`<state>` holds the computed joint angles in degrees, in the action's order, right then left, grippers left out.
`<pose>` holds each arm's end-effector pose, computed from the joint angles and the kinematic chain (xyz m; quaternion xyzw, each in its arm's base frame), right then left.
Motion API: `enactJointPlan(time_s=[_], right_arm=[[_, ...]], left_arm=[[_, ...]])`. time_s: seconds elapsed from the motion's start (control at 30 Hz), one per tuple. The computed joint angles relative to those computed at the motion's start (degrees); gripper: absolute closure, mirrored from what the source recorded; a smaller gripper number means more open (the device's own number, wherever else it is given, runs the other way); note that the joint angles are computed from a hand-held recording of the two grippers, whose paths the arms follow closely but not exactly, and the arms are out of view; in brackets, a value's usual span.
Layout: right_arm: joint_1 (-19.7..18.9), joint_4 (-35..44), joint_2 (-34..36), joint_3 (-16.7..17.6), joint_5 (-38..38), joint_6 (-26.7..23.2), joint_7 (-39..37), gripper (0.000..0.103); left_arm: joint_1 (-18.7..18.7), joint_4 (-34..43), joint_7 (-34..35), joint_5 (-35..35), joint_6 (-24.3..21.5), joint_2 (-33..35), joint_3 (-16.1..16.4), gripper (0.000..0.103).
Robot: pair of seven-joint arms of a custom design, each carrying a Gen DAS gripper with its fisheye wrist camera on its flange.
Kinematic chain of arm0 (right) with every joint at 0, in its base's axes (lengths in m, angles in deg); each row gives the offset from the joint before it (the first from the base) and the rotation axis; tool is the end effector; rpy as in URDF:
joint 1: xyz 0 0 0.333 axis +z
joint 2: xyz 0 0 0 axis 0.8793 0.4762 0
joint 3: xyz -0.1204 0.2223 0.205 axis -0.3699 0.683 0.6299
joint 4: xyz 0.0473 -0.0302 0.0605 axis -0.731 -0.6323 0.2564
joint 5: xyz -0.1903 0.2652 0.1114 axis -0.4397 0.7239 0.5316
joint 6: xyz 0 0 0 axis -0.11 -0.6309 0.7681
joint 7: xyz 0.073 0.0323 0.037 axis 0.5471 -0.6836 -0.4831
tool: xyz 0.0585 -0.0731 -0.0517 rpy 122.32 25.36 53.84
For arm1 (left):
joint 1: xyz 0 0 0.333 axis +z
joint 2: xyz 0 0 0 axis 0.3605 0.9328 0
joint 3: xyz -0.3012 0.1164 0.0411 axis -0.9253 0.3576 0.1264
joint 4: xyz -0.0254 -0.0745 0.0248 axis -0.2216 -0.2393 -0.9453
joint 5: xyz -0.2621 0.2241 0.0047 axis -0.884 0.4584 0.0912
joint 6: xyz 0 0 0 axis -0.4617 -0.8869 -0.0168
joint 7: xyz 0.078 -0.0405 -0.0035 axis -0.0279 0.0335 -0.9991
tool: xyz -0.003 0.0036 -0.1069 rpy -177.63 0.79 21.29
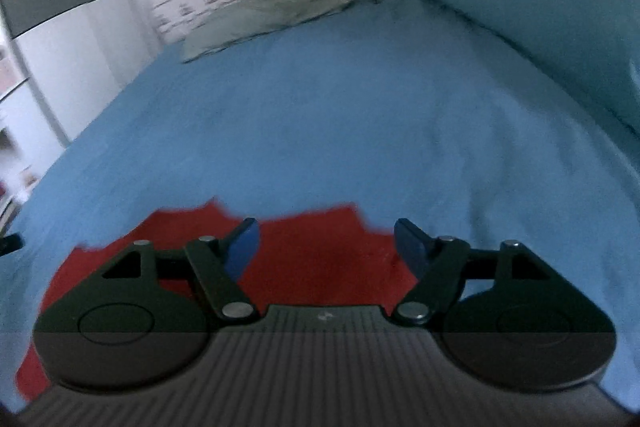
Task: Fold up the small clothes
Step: 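Carry the hem over to the collar with both tools and release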
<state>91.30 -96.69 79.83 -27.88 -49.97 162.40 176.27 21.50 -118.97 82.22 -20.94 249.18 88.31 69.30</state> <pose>0.6436 0.2785 0.4967 -0.6260 0.6464 -0.1896 0.3928 0.5749 -0.0646 0.5336 -0.7001 0.5667 -0.2583 0.3492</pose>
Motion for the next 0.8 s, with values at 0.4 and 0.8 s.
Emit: enactJointPlan(time_s=[0.4,0.8], right_arm=[[-0.2,-10.5,-5.3,1.9,-5.5,-7.0,5.2,0.011],[-7.2,-12.4,-12.5,8.1,-2.1,-11.2,-10.5,0.008]], left_arm=[[-0.2,-10.4,27.0,-27.8,-5.6,-2.6,-3.2,0.010],[-4.2,-1.5,32.0,-32.2,-14.5,-4.5,-5.6,0.001]])
